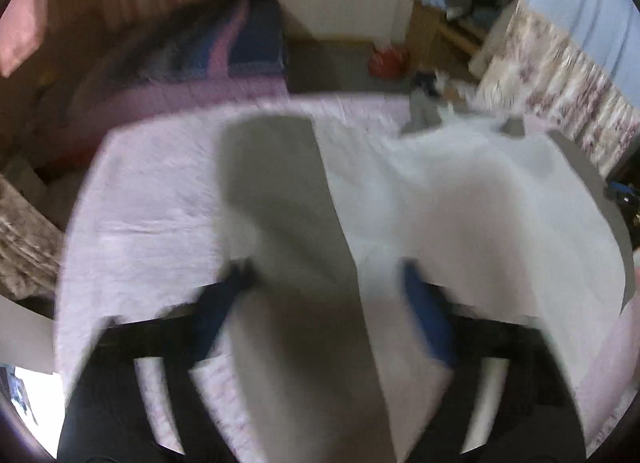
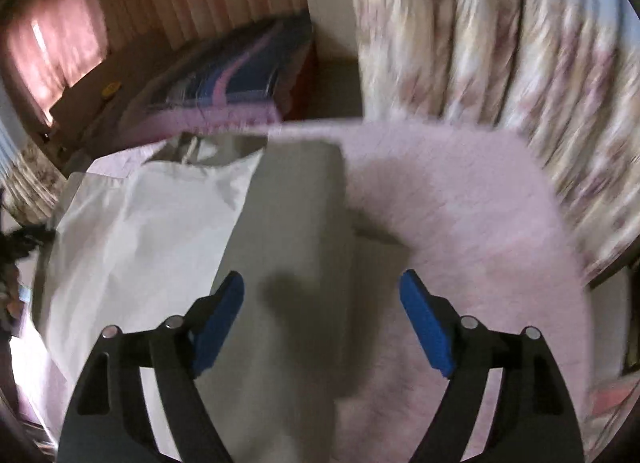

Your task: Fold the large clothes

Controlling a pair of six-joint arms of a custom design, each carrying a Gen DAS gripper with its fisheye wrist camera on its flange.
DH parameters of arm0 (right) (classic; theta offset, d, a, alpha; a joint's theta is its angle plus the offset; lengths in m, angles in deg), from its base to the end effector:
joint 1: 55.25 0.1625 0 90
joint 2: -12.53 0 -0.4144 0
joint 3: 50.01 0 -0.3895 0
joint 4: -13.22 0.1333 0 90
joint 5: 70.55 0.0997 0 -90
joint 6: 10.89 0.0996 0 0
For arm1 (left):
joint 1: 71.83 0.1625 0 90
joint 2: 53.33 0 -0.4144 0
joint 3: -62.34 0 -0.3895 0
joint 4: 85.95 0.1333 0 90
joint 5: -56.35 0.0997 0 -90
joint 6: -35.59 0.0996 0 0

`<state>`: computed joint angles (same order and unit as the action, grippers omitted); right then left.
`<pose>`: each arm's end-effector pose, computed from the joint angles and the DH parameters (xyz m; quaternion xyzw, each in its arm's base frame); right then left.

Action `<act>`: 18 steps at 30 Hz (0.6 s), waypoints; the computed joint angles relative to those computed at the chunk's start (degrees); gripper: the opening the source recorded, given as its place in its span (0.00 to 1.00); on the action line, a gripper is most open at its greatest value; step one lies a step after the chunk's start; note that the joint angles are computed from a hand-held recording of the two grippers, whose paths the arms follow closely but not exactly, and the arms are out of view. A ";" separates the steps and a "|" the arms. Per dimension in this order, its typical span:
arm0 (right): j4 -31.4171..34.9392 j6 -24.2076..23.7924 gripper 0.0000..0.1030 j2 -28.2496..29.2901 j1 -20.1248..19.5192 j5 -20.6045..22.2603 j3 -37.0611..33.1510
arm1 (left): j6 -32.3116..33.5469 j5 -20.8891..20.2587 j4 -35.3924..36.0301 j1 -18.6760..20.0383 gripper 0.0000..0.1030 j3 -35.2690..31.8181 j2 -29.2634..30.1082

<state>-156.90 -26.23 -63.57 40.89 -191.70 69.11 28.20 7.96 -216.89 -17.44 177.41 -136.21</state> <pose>0.1364 -0.5036 0.2912 0.0863 -0.9132 0.2850 0.2783 -0.1237 -0.5152 0.3078 0.2009 0.9106 -0.1961 0.3034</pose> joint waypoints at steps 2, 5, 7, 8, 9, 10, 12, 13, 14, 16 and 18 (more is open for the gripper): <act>-0.21 -1.10 0.34 1.31 -0.41 2.28 -0.57 | -0.04 -1.82 2.25 1.35 0.28 -1.49 1.82; -3.88 -5.87 0.04 3.69 2.21 -0.49 -1.70 | 4.78 1.71 -3.09 -0.78 0.05 0.65 1.68; -8.88 -10.22 0.04 4.60 4.90 -2.47 -2.28 | 6.75 2.11 -7.34 -1.85 0.02 1.20 1.10; -13.06 -13.01 0.04 5.54 6.52 -3.39 -2.99 | 7.78 2.12 -10.01 -2.33 0.02 1.30 0.92; -18.42 -17.25 0.04 7.47 8.32 -6.20 -4.12 | 9.32 3.31 -14.69 -2.97 0.02 1.62 1.06; -23.47 -22.63 0.04 10.37 9.95 -10.40 -6.14 | 10.51 4.36 -17.99 -3.33 0.02 1.56 1.59; -28.22 -29.38 0.04 15.26 10.72 -15.90 -9.99 | 12.47 4.13 -20.22 -2.28 0.04 -0.52 3.87; -29.28 -31.96 0.03 17.35 10.47 -17.97 -11.63 | 11.95 3.98 -18.91 -1.18 0.04 -1.89 5.20; -29.40 -34.39 0.03 20.02 9.88 -20.78 -13.62 | 10.98 4.47 -16.74 0.03 0.05 -3.37 6.93; -28.64 -36.56 0.03 23.24 8.33 -23.83 -15.19 | 10.77 7.35 -13.04 1.88 0.06 -4.52 10.61; -27.88 -35.98 0.04 24.25 6.59 -24.95 -14.12 | 11.95 10.21 -12.65 2.57 0.07 -2.91 11.33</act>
